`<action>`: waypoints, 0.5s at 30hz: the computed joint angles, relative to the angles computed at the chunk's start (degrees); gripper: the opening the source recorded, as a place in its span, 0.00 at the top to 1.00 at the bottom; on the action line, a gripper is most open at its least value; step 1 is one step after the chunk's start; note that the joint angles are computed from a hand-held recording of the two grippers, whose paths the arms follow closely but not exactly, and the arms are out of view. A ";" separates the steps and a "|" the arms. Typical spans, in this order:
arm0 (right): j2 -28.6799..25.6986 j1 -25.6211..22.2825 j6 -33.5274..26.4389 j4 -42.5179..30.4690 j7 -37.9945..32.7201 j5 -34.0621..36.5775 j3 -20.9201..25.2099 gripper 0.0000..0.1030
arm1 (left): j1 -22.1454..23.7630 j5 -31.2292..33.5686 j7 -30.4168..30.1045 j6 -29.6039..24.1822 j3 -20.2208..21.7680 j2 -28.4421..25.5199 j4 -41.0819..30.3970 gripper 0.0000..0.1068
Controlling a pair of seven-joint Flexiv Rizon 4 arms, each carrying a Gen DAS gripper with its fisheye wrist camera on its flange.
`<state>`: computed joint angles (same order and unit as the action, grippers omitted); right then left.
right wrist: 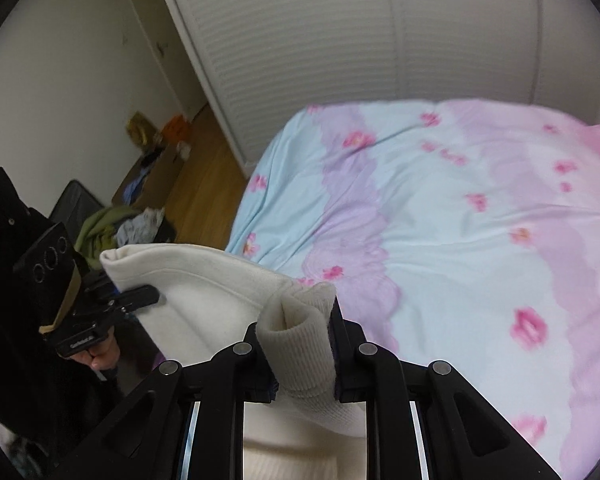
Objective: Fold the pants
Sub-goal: 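Grasp the cuff with the left tool while the right tool grasps the other cuff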
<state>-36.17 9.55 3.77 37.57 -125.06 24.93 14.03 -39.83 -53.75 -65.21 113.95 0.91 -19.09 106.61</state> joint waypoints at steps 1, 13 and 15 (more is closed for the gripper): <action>2.86 -1.48 1.91 3.84 -0.71 0.73 0.17 0.81 | 0.83 2.28 -1.19 -0.15 -1.66 0.49 0.09 0.85; 31.22 -17.08 11.14 44.07 -12.81 16.07 -7.48 0.81 | -8.55 18.74 -4.71 -4.36 -3.18 -5.01 -2.84 0.84; 32.36 -17.72 11.82 48.21 -14.42 18.48 -9.61 0.81 | -14.39 18.17 -3.52 -6.51 2.06 -8.44 -5.25 0.84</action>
